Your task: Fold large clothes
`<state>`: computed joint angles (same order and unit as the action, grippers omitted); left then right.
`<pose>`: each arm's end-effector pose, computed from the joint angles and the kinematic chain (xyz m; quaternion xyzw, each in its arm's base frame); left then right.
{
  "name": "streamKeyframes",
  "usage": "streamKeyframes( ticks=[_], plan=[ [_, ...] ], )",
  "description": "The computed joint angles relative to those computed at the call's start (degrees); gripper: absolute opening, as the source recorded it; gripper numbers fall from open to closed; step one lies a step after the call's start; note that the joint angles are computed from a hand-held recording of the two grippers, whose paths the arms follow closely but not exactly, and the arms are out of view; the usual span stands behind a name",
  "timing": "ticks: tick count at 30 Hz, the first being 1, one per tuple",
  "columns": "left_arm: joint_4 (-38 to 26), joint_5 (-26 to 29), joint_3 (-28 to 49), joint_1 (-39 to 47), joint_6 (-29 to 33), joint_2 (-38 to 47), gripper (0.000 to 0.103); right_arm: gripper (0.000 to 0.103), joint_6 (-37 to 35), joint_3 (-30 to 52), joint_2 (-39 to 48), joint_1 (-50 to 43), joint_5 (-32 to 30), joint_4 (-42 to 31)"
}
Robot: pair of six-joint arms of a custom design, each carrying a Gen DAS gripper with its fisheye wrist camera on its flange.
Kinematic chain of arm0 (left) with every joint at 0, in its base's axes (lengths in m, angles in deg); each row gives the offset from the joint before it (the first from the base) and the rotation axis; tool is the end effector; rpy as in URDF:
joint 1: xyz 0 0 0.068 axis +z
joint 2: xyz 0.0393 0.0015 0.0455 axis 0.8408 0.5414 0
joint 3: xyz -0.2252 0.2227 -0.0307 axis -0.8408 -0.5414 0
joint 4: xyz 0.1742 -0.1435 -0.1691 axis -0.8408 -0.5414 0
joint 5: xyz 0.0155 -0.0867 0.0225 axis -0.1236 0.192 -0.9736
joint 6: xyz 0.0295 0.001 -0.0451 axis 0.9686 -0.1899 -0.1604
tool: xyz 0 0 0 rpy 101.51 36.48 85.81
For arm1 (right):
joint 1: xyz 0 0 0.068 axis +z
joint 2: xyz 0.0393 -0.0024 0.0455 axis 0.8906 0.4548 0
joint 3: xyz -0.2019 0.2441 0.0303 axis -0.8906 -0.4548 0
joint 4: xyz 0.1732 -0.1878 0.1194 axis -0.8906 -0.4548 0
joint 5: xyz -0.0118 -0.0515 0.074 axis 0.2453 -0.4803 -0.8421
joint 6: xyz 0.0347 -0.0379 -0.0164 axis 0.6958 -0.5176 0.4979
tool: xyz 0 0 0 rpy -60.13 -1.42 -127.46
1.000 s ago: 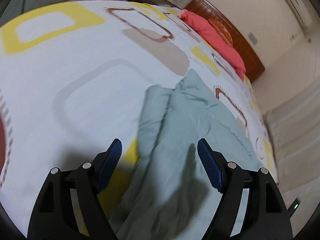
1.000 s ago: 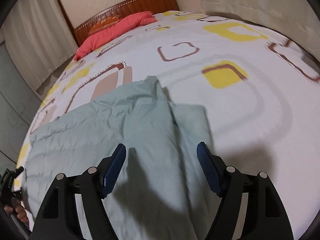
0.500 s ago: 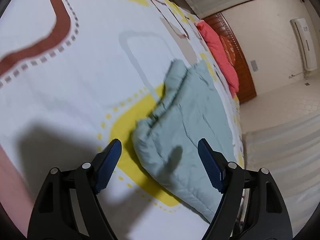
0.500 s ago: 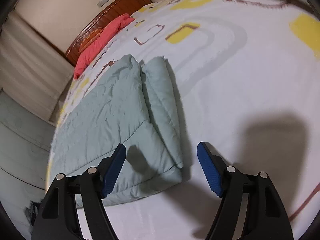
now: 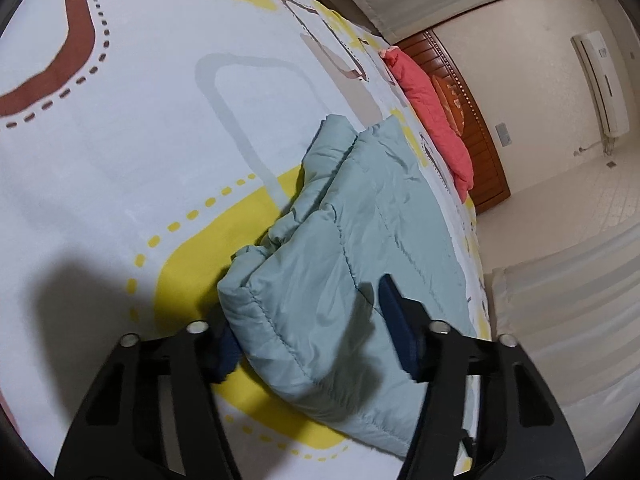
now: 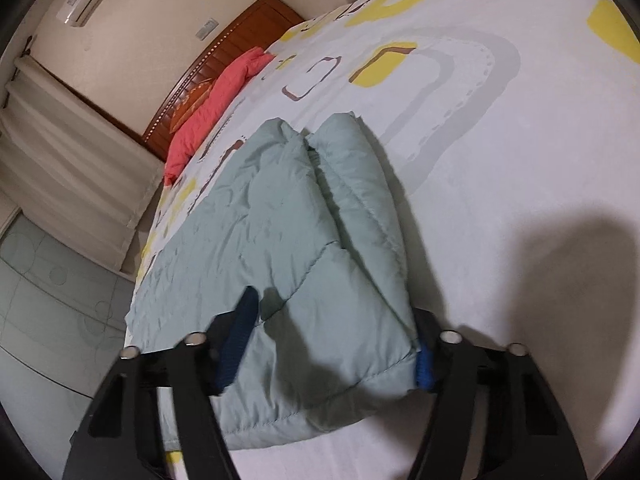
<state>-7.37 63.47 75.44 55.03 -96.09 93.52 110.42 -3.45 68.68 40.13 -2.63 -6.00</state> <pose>0.2439 -0.0205 0.1291 -0.3173 0.8343 -0.3228 0.3146 0.1897 -0.0633 0.1393 0.3468 0.8380 0.2329 0.3510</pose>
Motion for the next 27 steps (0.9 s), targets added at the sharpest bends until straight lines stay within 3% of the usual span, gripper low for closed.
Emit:
streamKeyframes(
  ticks=[6, 10, 19, 27],
  plan=[
    [1.11, 0.6, 0.23, -0.45, 0.83, 1.59, 0.025, 0.027, -0.35, -1.46, 1.06, -1.59, -2.57, 3.35],
    [-1.57, -1.01, 0.37, -1.53, 3.36, -1.49, 0.014, 0.02, -0.78, -1.8, -1.17, -1.98, -3.48, 2.47],
    [-10.12, 0.74, -2.67, 0.9, 5.74, -12.01, 0.012, 0.017, -4.6, -2.49, -11.03, -5.58, -7.78, -9.1],
    [-23.59, 6.96, -8.31, 8.38, 10.04, -27.56, 0.012, 0.017, -14.95, -4.69, -25.03, -14.05, -14.47, -28.44]
  ],
)
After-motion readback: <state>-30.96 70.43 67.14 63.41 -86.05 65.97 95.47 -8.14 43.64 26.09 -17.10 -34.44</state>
